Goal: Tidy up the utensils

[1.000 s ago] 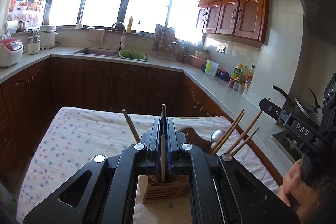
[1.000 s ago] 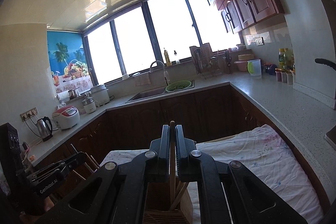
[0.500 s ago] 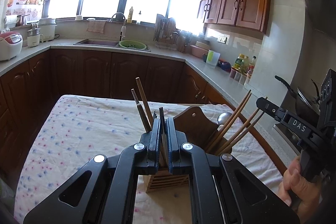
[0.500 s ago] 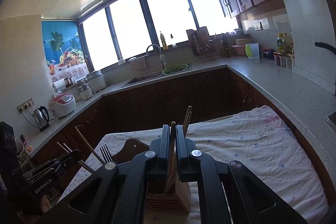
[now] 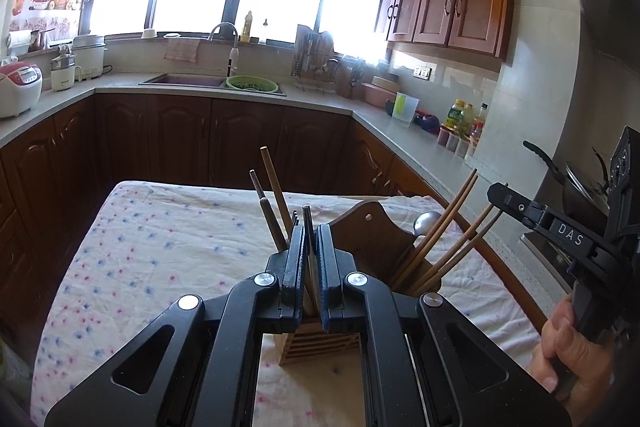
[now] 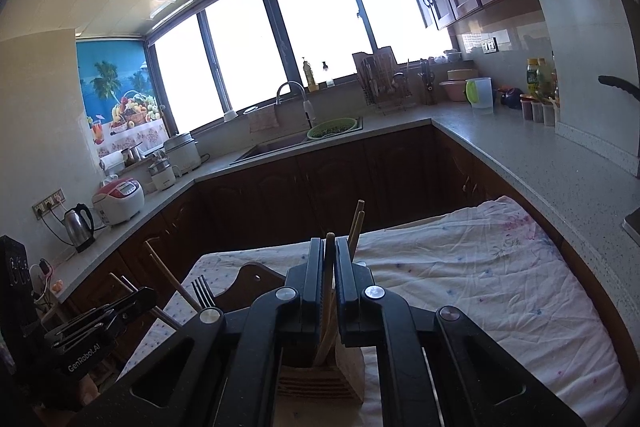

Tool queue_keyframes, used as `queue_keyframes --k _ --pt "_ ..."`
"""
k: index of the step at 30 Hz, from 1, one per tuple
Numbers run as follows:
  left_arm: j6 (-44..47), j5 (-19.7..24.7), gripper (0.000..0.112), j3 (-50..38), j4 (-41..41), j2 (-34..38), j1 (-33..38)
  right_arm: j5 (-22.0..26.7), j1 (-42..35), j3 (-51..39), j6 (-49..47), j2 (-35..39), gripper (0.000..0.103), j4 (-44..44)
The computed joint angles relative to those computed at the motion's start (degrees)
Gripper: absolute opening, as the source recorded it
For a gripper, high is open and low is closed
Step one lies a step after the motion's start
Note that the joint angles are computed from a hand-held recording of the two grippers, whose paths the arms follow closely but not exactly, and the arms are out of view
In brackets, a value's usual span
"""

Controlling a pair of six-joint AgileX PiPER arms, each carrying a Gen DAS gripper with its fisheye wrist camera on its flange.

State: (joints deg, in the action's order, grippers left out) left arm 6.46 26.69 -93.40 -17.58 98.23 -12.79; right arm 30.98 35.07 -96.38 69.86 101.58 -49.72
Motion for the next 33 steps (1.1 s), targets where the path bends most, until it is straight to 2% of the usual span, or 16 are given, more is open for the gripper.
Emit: queue_keyframes --k 2,6,8,9,10,11,14,17,19,22,28,33 --pt "1.2 0.6 0.009 -0.3 -1.3 0.0 0.2 -0.3 0.0 0.4 0.4 -0.3 0.009 -0.1" --pt "3.6 0.8 0.024 0.7 -3.8 -1.3 0.2 -0.5 0.3 1.0 1.7 -1.4 0.017 -1.1" --pt "2.5 -0.5 0.035 2.2 -2.3 -2.7 -0.3 -0.8 0.7 1.8 3.5 -2.4 0.045 -2.8" --pt "1.6 -1.5 0.045 3.1 -1.3 -3.5 -0.6 -0.8 1.1 2.5 5.3 -3.1 0.051 -4.6" --pt "0.8 -2.5 0.05 4.1 -0.5 -4.4 -0.8 -1.1 1.3 3.4 7.4 -3.9 0.062 -6.7" --pt "0.9 -3.0 0.05 4.8 -0.6 -5.0 -0.9 -1.4 1.6 4.3 9.4 -4.7 0.068 -8.5" --pt "2.3 -3.0 0.05 6.1 -2.4 -6.6 -0.6 -2.1 2.0 6.5 14.0 -6.8 0.078 -12.5" --pt "2.2 -3.9 0.058 8.5 -2.6 -8.6 -0.4 -2.1 2.7 8.3 17.9 -8.5 0.086 -16.1" --pt "1.5 -4.9 0.069 10.8 -2.4 -10.2 -0.1 -2.0 3.4 9.8 20.5 -9.5 0.092 -18.7" --pt "-1.6 -6.2 0.076 14.2 0.5 -12.5 -0.1 -1.3 4.8 12.3 24.6 -10.9 0.098 -22.8" --pt "-3.7 -7.7 0.084 21.2 1.8 -16.9 1.1 -0.8 7.0 17.9 31.0 -13.6 0.1 -26.8" --pt "-10.3 -8.5 0.086 27.6 6.3 -21.7 1.4 1.7 10.0 24.3 37.8 -16.7 0.1 -30.7"
